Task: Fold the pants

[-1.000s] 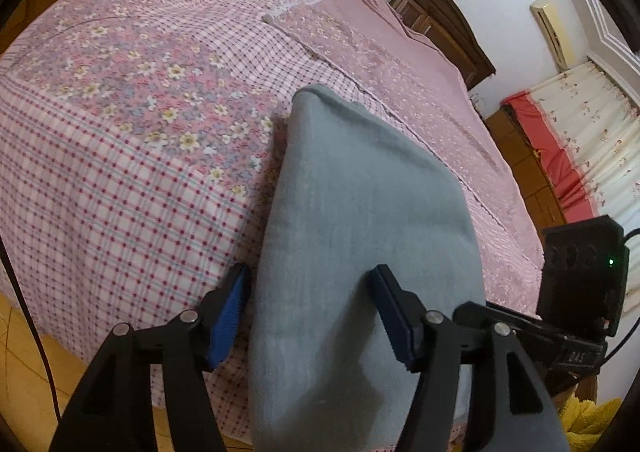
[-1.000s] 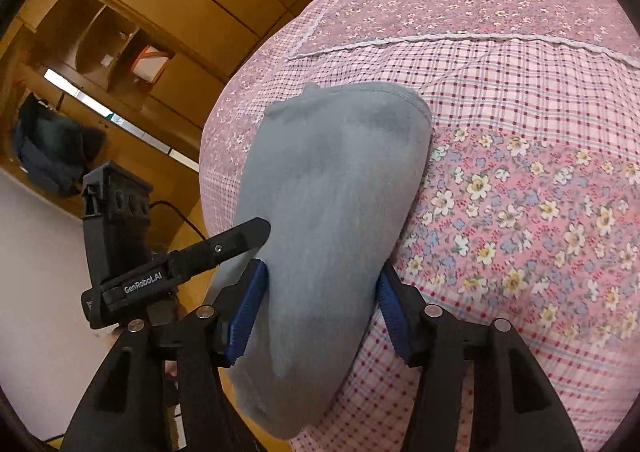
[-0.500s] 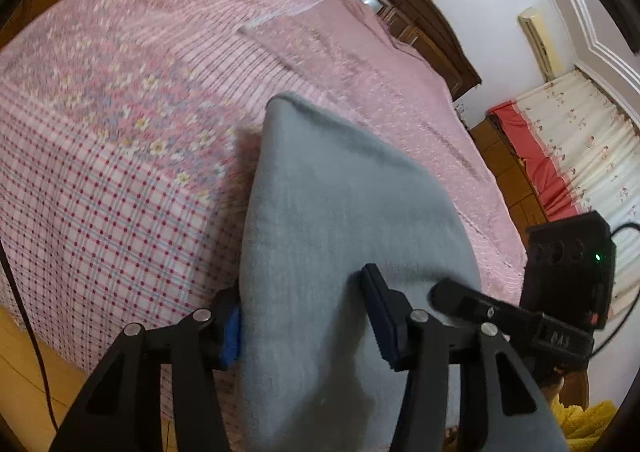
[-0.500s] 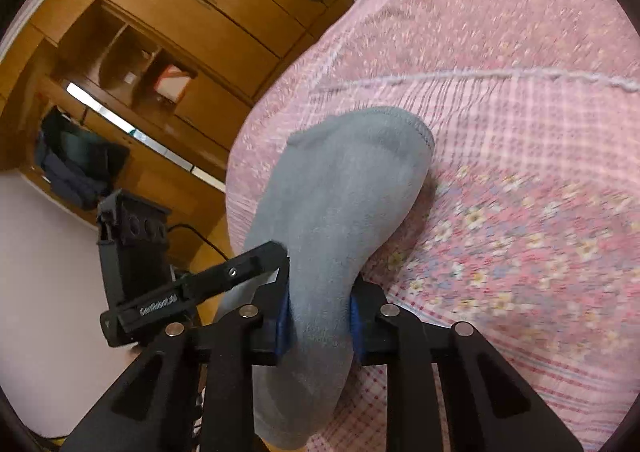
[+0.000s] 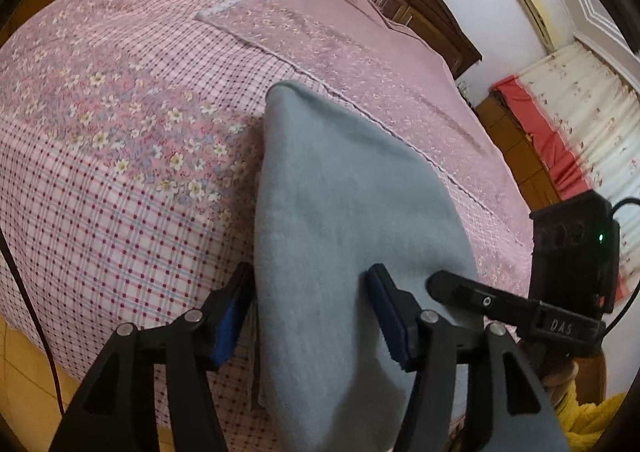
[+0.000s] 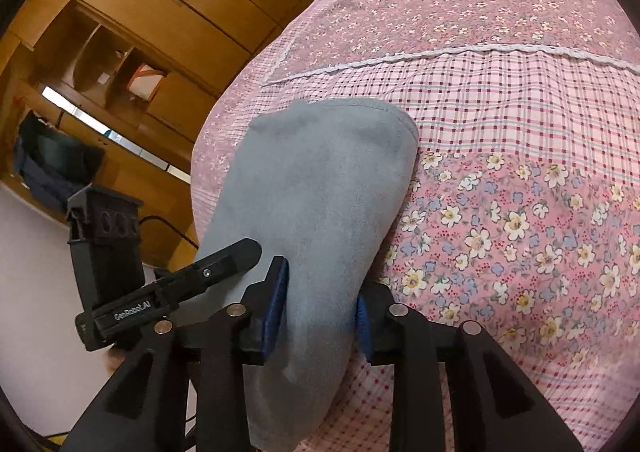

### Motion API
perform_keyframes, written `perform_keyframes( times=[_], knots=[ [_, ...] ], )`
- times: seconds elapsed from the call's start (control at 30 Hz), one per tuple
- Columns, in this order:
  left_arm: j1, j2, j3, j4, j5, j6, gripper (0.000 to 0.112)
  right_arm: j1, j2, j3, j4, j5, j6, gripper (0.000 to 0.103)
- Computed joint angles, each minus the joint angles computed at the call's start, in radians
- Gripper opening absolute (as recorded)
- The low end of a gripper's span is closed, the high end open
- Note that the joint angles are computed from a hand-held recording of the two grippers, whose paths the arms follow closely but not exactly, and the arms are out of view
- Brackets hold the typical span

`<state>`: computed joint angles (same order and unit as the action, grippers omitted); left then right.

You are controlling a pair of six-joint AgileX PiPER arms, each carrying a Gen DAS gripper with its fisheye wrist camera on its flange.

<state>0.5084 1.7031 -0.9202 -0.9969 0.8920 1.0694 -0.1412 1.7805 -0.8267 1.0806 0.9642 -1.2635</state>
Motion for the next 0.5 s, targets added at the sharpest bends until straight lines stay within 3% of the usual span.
perform_keyframes(
  times=[0.13,0.27,0.37,0.5],
  knots=[
    [-0.017,-0.006,0.021,-0.030,-0.023,0.013,0.061,0.016,-0.034,0.025,0.040,-0.010,-0.043,0.029],
    [-0.036,-0.080,0.074,-0.053,-0.060,0.033,0.051,-0.008,-0.079,0.034,0.057,0.034,-0.089,0.026],
    [-0.030,-0.131,0.077,-0.047,-0.041,0.004,0.043,-0.045,-0.121,0.035,0.047,0.075,-0.112,0.025],
    [-0.042,-0.191,0.096,-0.050,-0.014,-0.021,0.043,-0.117,-0.149,0.014,0.025,0.147,-0.114,0.025]
  ],
)
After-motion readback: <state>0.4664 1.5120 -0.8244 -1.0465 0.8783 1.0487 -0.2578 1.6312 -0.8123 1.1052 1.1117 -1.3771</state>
